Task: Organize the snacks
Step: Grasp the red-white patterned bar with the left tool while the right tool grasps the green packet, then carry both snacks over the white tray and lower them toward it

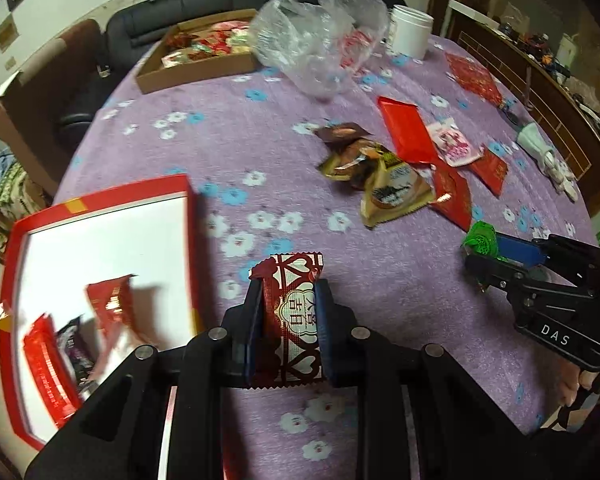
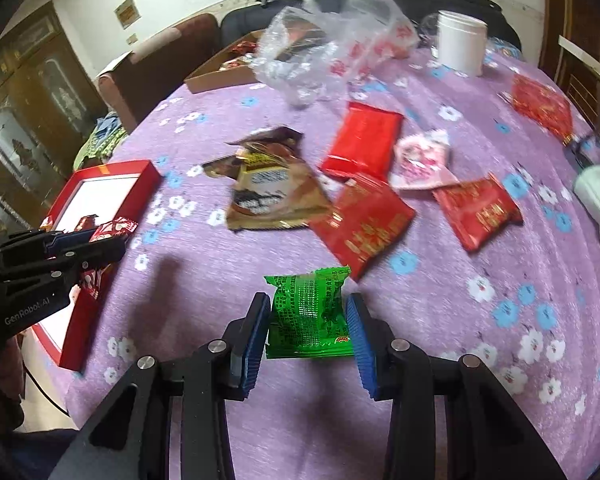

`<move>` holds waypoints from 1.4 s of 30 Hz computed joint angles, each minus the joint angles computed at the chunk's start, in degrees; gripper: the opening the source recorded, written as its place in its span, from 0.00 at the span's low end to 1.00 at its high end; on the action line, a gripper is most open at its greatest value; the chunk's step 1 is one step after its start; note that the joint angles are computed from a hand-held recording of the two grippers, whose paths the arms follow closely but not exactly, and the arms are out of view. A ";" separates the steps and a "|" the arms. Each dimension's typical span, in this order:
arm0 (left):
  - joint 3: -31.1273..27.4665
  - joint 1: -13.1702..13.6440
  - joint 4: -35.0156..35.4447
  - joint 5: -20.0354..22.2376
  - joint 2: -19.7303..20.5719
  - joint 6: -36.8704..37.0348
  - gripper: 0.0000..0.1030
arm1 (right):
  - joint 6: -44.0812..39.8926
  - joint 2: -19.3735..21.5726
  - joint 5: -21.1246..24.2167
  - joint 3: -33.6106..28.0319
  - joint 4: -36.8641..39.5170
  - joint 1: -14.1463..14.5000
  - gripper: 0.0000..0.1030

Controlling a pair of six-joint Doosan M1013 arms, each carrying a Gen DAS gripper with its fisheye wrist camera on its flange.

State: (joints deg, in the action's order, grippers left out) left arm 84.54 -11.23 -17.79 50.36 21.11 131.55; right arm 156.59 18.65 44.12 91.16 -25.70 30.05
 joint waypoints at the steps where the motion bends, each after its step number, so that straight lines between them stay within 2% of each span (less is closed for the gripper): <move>1: -0.06 0.16 0.14 -0.18 -0.05 -0.48 0.21 | -0.76 0.30 -0.09 -0.54 0.23 0.04 0.39; 18: -0.29 3.72 2.75 -5.65 -2.05 -8.53 0.21 | -13.47 4.66 -1.54 -7.94 5.46 0.64 0.39; 42: -1.03 5.43 6.73 -7.94 -1.97 -13.74 0.21 | -19.74 7.40 -2.20 -12.67 8.37 0.78 0.39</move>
State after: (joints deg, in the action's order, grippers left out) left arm 83.51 -5.80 -11.06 42.41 19.13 117.81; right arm 136.86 26.05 41.92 78.50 -17.33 30.83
